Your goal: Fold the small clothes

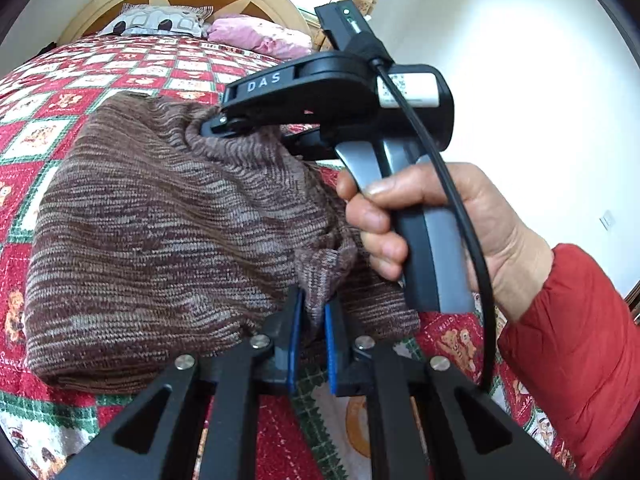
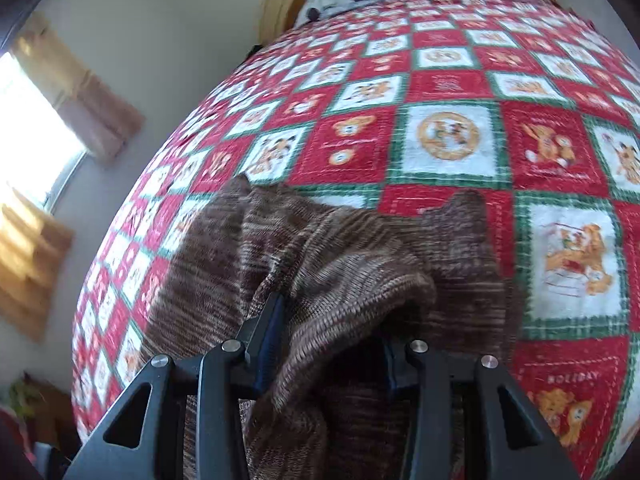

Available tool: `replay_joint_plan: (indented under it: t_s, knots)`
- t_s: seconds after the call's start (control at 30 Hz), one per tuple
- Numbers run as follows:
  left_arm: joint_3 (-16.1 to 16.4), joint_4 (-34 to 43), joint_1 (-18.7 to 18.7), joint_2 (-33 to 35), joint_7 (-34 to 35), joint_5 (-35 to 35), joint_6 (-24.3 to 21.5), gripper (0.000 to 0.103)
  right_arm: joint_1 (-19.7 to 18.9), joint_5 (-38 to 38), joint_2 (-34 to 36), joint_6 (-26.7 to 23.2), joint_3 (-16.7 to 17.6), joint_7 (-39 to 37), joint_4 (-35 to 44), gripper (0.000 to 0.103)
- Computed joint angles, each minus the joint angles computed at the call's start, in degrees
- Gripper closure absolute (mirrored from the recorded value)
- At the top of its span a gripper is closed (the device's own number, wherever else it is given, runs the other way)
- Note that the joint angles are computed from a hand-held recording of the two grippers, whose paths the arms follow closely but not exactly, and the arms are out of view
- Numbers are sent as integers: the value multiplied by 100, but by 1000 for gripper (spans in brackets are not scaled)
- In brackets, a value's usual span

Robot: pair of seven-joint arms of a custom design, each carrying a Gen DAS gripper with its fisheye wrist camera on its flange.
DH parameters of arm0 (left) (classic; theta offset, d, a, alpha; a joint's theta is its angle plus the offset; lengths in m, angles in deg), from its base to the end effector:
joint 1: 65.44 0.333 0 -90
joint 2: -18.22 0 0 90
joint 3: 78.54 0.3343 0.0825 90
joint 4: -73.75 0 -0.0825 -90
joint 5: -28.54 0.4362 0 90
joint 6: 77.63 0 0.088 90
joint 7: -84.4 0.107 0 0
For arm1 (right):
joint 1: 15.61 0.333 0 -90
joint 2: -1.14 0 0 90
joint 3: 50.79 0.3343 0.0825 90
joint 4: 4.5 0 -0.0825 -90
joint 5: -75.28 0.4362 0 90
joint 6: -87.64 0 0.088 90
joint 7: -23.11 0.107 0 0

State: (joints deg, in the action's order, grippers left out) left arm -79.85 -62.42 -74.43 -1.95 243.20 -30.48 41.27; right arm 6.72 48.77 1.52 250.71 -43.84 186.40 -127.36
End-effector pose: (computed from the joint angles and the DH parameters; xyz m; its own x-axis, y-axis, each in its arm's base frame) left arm 0.4788 -0.1320 0.4777 -0.7904 -0.4426 0.4235 -0.6043 0.4496 -0.6578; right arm 0.5361 0.3276 0.4662 -0.2084 -0.8803 -0.4261 -0.7425 0.4260 -0.5170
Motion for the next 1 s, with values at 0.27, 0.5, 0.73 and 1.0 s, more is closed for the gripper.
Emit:
replay_joint_plan:
  t_s: [0.27, 0.5, 0.73, 1.0]
  knots:
    - [-20, 42, 3, 31, 44, -25, 48, 90, -27, -1202, -397, -498, 198, 846, 42, 87]
    - [-44, -34, -145, -155, 339, -158, 34, 90, 219, -2243, -430, -2863, 576, 239, 858, 87]
    - [-111, 60, -290, -14, 373, 250, -49, 88, 135, -1635, -289, -2520, 205, 385, 305, 69]
    - [143, 126, 62, -111, 601, 386, -705, 68, -319, -2192, -2064, -2672, 914, 3100, -1198, 32]
